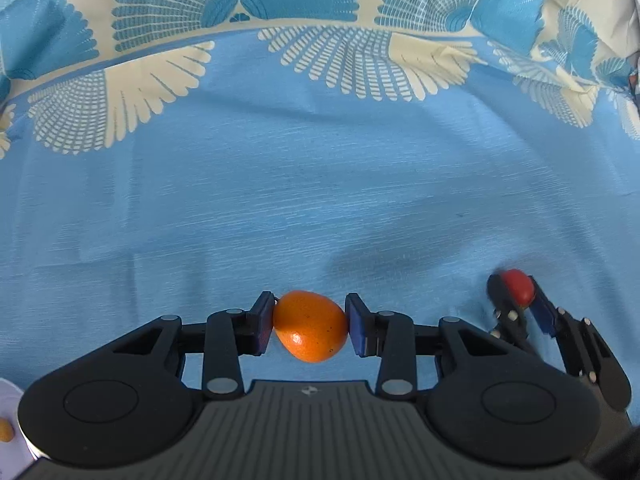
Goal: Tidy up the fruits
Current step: 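Grasp the small orange with the left tool while the right tool grasps the red tomato, then carry the orange with the left tool while the right tool carries the tomato to the plate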
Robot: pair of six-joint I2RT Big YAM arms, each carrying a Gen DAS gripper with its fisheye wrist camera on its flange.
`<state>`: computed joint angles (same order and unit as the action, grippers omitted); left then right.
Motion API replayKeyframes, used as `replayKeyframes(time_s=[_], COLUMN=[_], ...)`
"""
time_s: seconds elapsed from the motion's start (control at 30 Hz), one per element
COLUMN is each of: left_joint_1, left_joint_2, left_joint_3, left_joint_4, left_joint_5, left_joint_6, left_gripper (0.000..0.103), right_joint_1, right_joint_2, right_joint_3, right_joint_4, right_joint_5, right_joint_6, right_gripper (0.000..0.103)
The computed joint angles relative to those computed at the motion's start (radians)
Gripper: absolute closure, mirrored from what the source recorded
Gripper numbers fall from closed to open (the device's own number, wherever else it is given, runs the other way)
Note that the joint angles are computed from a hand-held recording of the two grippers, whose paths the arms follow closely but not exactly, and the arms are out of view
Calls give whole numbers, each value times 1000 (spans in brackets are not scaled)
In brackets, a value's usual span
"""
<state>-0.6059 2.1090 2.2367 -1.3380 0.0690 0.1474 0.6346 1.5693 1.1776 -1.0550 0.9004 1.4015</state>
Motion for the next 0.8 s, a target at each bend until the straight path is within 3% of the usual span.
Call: replayKeyframes(time_s=[0.23, 0.4, 0.53, 0.6, 0.8], left_joint_1=[43, 124, 211, 256, 405], left_joint_2=[-182, -372, -513, -567, -708], left_joint_3=[-197, -381, -501, -539, -624], left_joint_4=[35, 39, 33, 17, -6], left_joint_5=[-49, -57, -39, -28, 37], left_joint_6=[32, 95, 145, 172, 248], left_gripper=[60, 60, 60, 60, 60], right_joint_1=[26, 126, 258, 325, 479], right_joint_2=[-13, -7, 19, 36, 117], right_joint_3=[-1, 97, 234, 306, 530], right_joint_4=[-118, -337, -508, -535, -545], right_joint_5=[48, 103, 149, 138, 112], right_joint_6=[150, 274, 353, 362, 278], right_gripper=[73, 73, 73, 73, 73])
